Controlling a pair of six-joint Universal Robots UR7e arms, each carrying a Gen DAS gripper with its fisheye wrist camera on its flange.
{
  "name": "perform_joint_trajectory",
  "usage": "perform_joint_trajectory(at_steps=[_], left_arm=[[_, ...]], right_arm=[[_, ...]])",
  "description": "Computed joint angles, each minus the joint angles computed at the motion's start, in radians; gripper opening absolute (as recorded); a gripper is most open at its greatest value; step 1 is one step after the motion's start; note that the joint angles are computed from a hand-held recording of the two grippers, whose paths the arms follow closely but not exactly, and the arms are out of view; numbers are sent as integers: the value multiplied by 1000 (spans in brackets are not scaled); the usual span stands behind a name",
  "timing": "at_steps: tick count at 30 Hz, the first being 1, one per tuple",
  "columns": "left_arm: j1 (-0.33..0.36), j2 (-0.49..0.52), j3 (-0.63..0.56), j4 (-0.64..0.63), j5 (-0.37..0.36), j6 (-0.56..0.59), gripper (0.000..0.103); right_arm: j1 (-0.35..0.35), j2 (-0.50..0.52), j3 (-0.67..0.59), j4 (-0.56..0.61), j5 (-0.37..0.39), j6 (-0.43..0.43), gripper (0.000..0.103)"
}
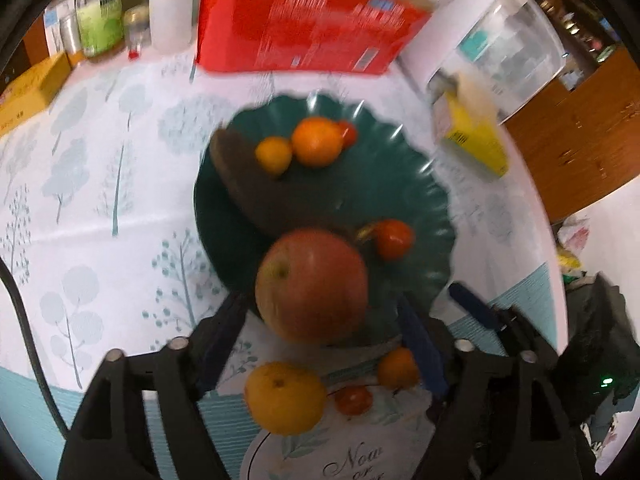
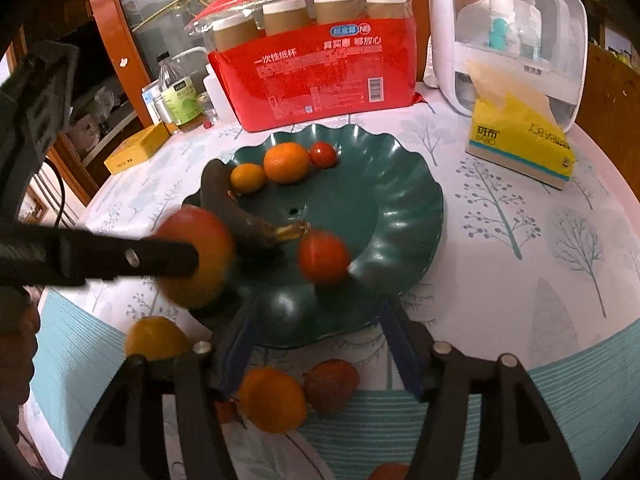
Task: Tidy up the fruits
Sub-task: 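Carry apple and tomato to the plate, opening the right tool over it, then open the left tool to release the red apple on the plate and withdraw both tools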
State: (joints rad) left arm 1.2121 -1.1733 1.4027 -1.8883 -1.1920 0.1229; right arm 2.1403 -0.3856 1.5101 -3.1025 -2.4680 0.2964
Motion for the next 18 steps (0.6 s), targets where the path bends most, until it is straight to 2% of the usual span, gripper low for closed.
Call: perform_joint_trajectory(at_steps=[9,18], left_arm=[[-25,-70,19,-5,20,-5,84],[-39,-167,80,23,20,13,84]], right_arm=[[41,-35,34,12,-48,65,63],[83,-94,116,40,-92,209,63]])
